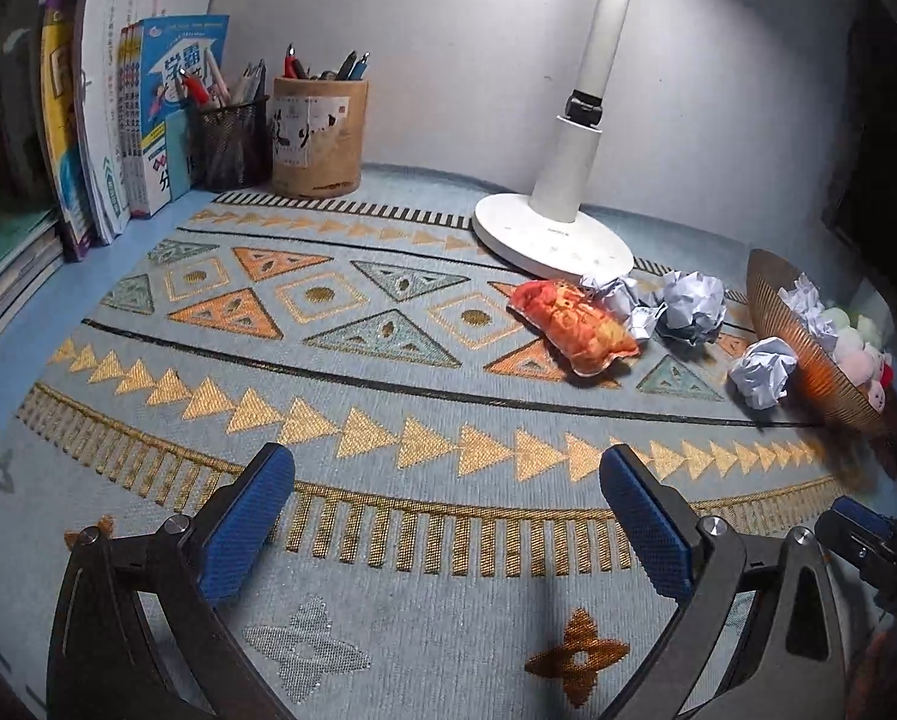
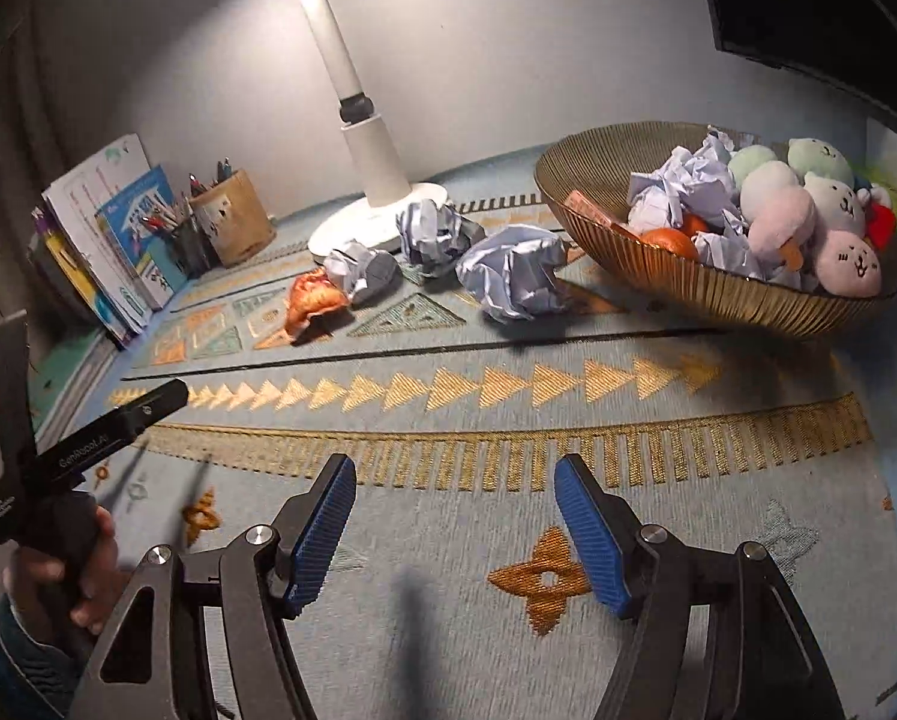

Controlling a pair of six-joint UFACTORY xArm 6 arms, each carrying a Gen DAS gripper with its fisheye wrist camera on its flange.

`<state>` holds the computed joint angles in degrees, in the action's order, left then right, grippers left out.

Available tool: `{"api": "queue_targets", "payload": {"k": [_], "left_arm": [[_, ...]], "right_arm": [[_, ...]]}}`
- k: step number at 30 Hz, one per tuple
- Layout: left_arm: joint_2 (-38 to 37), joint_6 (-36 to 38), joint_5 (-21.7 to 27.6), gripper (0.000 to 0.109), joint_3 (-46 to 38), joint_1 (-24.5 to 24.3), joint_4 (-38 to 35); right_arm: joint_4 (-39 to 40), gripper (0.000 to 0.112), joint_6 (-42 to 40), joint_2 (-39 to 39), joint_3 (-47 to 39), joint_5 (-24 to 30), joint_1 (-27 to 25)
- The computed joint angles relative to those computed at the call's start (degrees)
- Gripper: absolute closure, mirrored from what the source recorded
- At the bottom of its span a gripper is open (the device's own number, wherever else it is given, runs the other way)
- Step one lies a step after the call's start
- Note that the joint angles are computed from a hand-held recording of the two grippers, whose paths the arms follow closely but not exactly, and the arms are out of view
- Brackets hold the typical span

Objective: Organize objects
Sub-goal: 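Move both tools back to the desk, left tool toward the orange snack bag, then grasp the orange snack bag with the left tool while the right tool grasps a paper ball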

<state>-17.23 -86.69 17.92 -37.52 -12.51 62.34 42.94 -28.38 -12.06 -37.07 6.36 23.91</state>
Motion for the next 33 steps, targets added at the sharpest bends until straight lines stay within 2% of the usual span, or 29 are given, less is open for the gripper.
{"api": "queue_targets", "payload": {"k": [1, 3, 5, 8, 9, 12, 14, 16, 17, 19, 20, 22, 24, 27, 28, 29, 30, 33], "left_arm": [[0.34, 0.77, 1.25, 0.006, -0.42, -0.76, -0.49], [1.46, 7.09, 2.18, 0.007, -1.36, -1.82, -6.30], [2.86, 10.37, 2.68, 0.007, -3.19, -2.67, -9.88], [7.50, 24.11, -2.33, 0.007, -7.78, -2.86, -23.29], [10.05, 27.90, -2.47, 0.007, -10.52, -3.24, -26.80], [18.35, 30.87, 0.06, 0.007, -19.42, -3.86, -27.77], [23.43, 36.84, 2.50, 0.008, -24.53, -4.18, -32.97], [26.59, 39.58, 1.69, 0.008, -27.10, -3.81, -36.67], [27.89, 40.03, 2.06, 0.008, -28.35, -3.73, -37.68], [29.34, 40.42, 2.07, 0.016, -29.43, -3.60, -38.44], [29.29, 38.58, 2.37, 0.025, -29.58, -3.54, -35.58], [28.78, 38.15, 1.66, 0.035, -28.76, -3.35, -34.10], [27.58, 43.05, -2.38, 0.058, -26.19, -2.94, -38.49], [25.65, 47.17, -4.34, 0.062, -23.30, -2.65, -41.84], [24.76, 49.70, -5.07, 0.063, -22.01, -2.72, -44.61], [23.68, 51.83, -5.74, 0.064, -20.65, -2.70, -46.93], [22.45, 53.50, -6.33, 0.066, -19.24, -2.78, -48.74], [17.24, 58.47, -7.71, 0.067, -13.69, -3.64, -53.67]], "right_arm": [[-0.93, 0.045, 1.16, 0.21, -0.35, 0.72, -0.46], [1.85, 0.045, -0.85, 1.29, -1.31, 1.48, -1.01], [-2.07, 0.045, 3.24, 2.35, -2.00, 2.89, -2.07], [-4.07, 0.045, 4.77, 2.82, -2.75, 4.50, -2.65], [-4.24, 0.045, 4.86, 2.99, -3.04, 5.05, -2.79], [-8.46, 0.045, 10.43, 4.67, -6.30, 11.04, -4.70], [-10.16, 0.045, 13.67, 5.93, -9.70, 14.62, -5.89], [-5.97, 0.045, 11.53, 7.28, -12.56, 14.25, -6.12], [-6.38, 0.045, 12.42, 8.53, -13.91, 12.93, -6.02], [-12.13, 0.045, 18.04, 11.97, -17.05, 10.77, -5.72], [-14.57, 0.045, 20.84, 13.94, -18.67, 9.86, -5.73], [-12.36, 0.045, 21.41, 17.79, -22.84, 11.29, -6.09], [-10.50, 0.045, 23.07, 20.60, -25.50, 10.39, -6.23], [-15.71, 0.045, 30.18, 23.96, -28.78, 9.29, -6.58], [-16.87, 0.049, 31.04, 25.06, -30.10, 10.06, -6.60], [-18.84, 0.066, 32.42, 25.83, -30.95, 10.69, -6.62], [-19.47, 0.067, 32.44, 26.26, -31.38, 11.22, -6.55], [-22.59, 0.071, 33.78, 23.87, -27.68, 7.73, -6.14]]}}
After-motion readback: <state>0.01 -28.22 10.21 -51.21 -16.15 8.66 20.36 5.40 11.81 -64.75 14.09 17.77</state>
